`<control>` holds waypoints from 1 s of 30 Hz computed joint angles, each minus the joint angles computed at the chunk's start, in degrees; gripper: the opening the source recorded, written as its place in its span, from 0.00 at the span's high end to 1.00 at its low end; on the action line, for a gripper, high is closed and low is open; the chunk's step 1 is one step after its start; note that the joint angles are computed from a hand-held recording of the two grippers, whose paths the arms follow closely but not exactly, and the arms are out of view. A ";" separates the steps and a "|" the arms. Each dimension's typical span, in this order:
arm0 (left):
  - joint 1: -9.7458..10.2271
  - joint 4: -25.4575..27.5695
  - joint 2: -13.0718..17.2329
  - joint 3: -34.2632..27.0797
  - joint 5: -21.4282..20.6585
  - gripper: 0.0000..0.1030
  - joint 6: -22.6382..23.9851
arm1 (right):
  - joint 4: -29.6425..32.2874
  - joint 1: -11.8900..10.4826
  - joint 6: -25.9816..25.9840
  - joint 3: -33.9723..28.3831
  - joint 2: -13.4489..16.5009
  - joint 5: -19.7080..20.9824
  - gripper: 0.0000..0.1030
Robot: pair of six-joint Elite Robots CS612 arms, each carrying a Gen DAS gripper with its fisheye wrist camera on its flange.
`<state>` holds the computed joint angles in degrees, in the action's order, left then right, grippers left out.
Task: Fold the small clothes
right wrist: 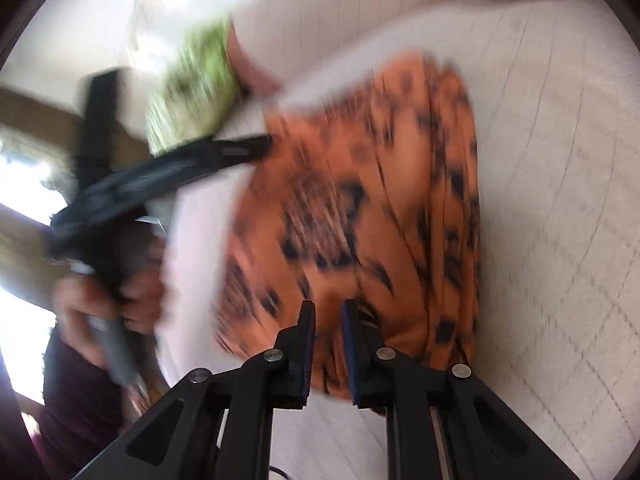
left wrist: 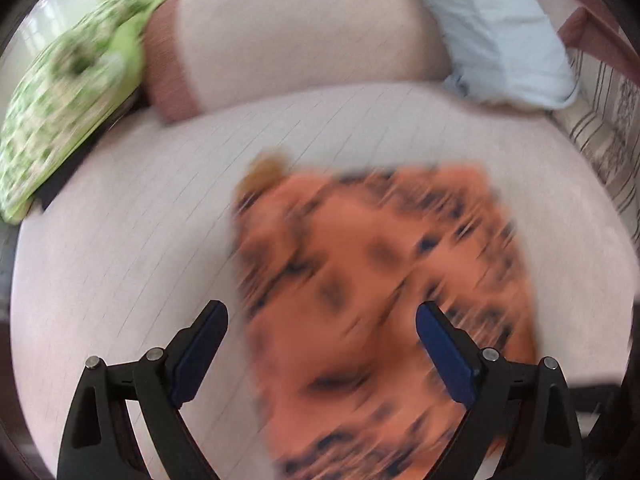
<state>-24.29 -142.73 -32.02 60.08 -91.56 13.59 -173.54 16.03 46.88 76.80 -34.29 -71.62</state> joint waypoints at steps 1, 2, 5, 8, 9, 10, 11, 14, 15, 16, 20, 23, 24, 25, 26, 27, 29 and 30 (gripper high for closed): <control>0.45 -0.66 -0.75 2.01 0.56 0.07 0.69 | -0.16 -0.08 -0.72 0.15 -0.03 0.91 0.85; 0.78 -1.22 -1.66 4.58 1.48 0.07 2.06 | 0.39 -0.15 -2.05 0.34 -0.23 1.67 0.85; 1.58 -5.69 -2.77 9.90 1.29 0.06 4.62 | 2.27 -0.03 -3.69 1.20 -0.75 2.91 0.85; 2.42 -6.03 -2.62 9.87 -1.85 0.06 0.97 | 3.54 0.20 -4.63 1.19 -0.94 2.72 0.86; 2.52 -4.29 -2.49 9.03 -2.29 0.06 0.01 | 2.94 0.31 -4.84 1.51 -1.18 2.19 0.86; 2.67 -2.72 -2.59 8.50 -2.75 0.06 -0.51 | 1.85 0.38 -5.18 2.11 -1.57 1.88 0.86; 2.75 -2.30 -2.78 8.32 -3.28 0.06 0.00 | 0.07 0.40 -5.11 2.52 -1.69 1.61 0.86; 3.01 -8.66 -3.80 9.88 -4.07 0.07 1.95 | -8.75 0.33 -3.12 4.98 -2.50 -2.26 0.85; 3.09 -10.64 -3.94 10.23 -4.02 0.07 1.69 | -11.05 0.37 -1.36 5.47 -2.59 -4.57 0.82; 3.13 -11.74 -3.89 10.08 -3.84 0.06 0.94 | -12.76 0.38 1.53 5.78 -2.60 -7.33 0.70; 3.29 -10.40 -2.29 6.61 -5.04 0.06 -3.40 | -17.34 0.77 9.99 6.49 -2.42 -16.97 0.20; 2.74 -8.45 -0.84 4.36 -1.96 0.06 -5.75 | -17.15 0.24 12.61 6.92 -2.33 -16.35 0.20; 2.52 -9.27 -0.52 4.28 -1.28 0.06 -5.91 | -16.96 0.15 13.21 7.06 -2.31 -16.11 0.20; 2.42 -11.65 -0.89 5.66 -0.58 0.06 -5.80 | -16.76 0.11 13.77 7.23 -2.33 -16.46 0.20; 2.17 -14.54 -1.12 6.81 0.71 0.06 -5.53 | -16.83 0.15 14.12 7.26 -2.32 -16.99 0.20; 1.90 -16.97 -1.21 7.66 1.99 0.06 -5.04 | -17.35 0.14 14.46 7.43 -2.37 -17.39 0.20; 1.50 -20.99 -1.74 9.53 3.94 0.06 -4.01 | -18.79 0.23 14.87 7.01 -2.00 -17.73 0.20; 1.24 -22.51 -2.22 10.54 4.71 0.06 -3.92 | -19.00 0.32 14.64 6.81 -1.89 -17.90 0.20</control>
